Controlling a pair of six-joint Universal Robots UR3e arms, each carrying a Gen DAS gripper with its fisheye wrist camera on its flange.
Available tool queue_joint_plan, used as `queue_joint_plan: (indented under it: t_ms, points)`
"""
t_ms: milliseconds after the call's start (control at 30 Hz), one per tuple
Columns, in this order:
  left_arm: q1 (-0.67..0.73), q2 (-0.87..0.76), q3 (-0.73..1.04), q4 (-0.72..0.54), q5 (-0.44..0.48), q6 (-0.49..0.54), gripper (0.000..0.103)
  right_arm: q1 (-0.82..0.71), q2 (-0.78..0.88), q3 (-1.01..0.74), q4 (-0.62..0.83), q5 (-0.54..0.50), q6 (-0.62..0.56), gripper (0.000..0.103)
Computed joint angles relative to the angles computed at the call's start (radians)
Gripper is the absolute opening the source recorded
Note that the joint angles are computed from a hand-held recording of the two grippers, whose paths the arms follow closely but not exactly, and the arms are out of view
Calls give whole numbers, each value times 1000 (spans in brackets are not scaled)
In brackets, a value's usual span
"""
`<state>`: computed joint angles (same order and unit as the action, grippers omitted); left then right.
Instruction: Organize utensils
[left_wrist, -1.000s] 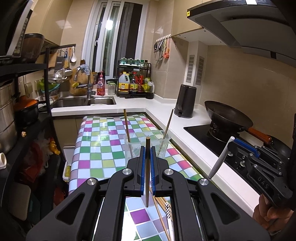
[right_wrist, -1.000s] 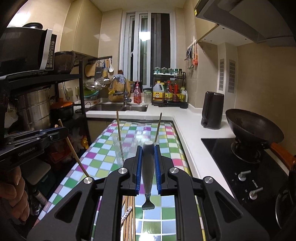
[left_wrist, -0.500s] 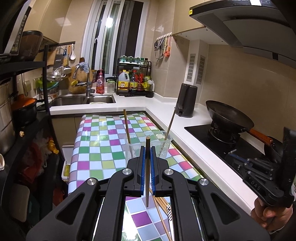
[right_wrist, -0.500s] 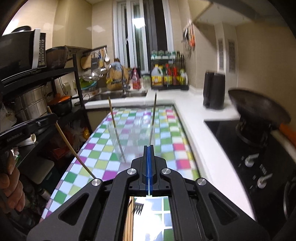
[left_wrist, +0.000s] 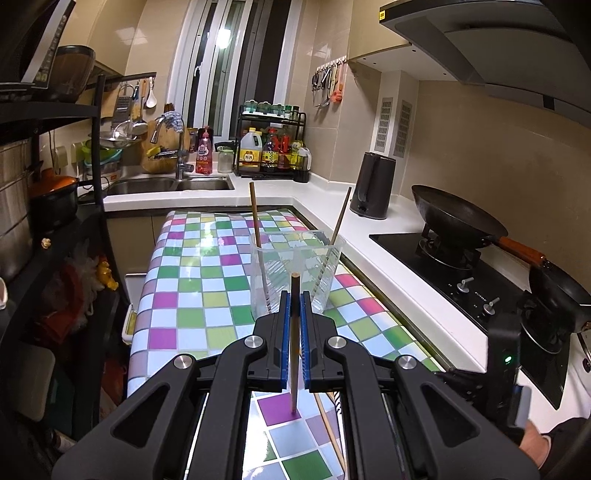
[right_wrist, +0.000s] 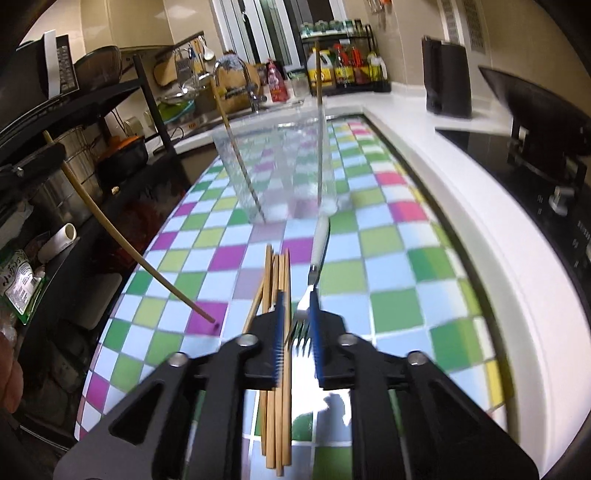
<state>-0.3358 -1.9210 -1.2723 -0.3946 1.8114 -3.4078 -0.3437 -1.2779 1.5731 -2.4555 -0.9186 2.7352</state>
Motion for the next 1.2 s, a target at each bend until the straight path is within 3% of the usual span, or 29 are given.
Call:
queue_joint_plan:
  t_ms: [267, 500, 733, 833, 1100, 1200]
  points:
    - [-34, 28, -89, 77, 44, 11, 5, 26, 8, 65, -27, -14, 21, 28]
    - [-35, 61, -168, 139, 57, -3, 5, 28, -159, 286, -62, 9, -8, 26]
    - [-51, 81, -235, 209, 66, 13, 5, 14, -280, 538, -338, -59, 83, 26]
    - [-52, 95, -261, 225, 62, 15, 5, -9, -265, 556, -359, -92, 98, 26]
    - [-49, 103, -277, 236, 55, 13, 5, -45, -224, 583, -399, -106, 21, 8]
    - [-49, 104, -277, 233, 55, 10, 5, -40, -223, 572, -363, -90, -37, 8]
